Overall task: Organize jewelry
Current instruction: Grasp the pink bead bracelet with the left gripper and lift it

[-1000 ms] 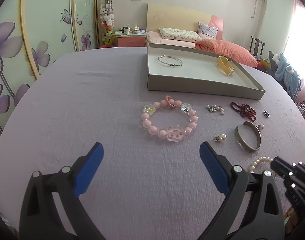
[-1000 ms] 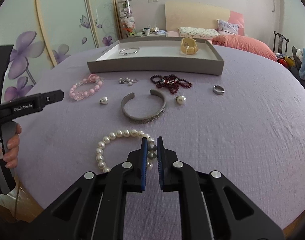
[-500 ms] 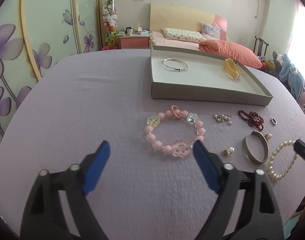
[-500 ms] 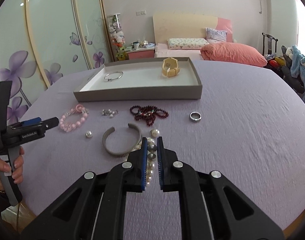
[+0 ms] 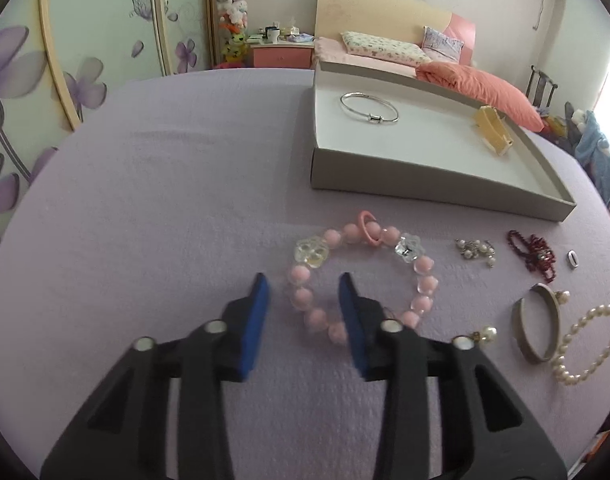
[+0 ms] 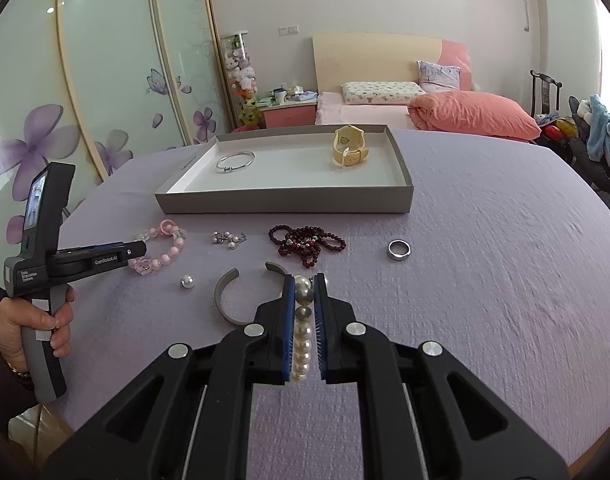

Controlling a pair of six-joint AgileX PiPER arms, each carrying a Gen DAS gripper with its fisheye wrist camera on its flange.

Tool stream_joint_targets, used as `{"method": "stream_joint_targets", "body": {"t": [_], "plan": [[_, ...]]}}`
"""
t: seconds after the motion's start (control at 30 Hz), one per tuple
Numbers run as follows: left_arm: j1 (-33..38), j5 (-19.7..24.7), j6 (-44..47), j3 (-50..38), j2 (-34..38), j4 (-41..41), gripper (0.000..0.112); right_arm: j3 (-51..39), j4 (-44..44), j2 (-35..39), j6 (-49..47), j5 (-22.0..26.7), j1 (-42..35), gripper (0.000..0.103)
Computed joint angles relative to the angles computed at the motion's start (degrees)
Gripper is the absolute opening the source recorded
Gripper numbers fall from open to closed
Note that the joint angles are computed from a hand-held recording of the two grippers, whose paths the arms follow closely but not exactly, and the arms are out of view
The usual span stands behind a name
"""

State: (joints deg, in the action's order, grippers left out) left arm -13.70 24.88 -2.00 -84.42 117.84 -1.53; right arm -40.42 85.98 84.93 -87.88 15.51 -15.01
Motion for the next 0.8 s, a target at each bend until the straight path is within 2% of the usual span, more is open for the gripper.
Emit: {"method": "stream_joint_targets", "body": {"t": [0.03, 0.13, 0.3, 0.4, 0.8], "plan": [[0.0, 0.0, 1.0, 0.0, 0.0, -0.7, 0.019, -0.1, -0.2, 0.0, 0.1, 0.2, 0.0, 0.009], [0.1, 0.1, 2.2, 0.1, -0.2, -1.4, 0.013, -0.2, -0.5, -0.1, 0.5, 0.4, 0.0, 0.01], [0.0, -0.7, 4.1, 1.1, -1.0, -2.1, 0.013, -0.3, -1.7, -1.3, 1.7, 0.8, 0.2, 0.01], [-0.1, -3.2, 7.0, 3.6, -3.5, -3.4, 0.013, -0.8, -3.1, -2.2, 3.0, 1.1, 0.2, 0.01], [0.8, -4.9, 23.9, 8.8, -13.0, -18.9, 0.013, -4.9, -9.3, -3.2, 9.7, 0.0, 2.1, 0.01]]}}
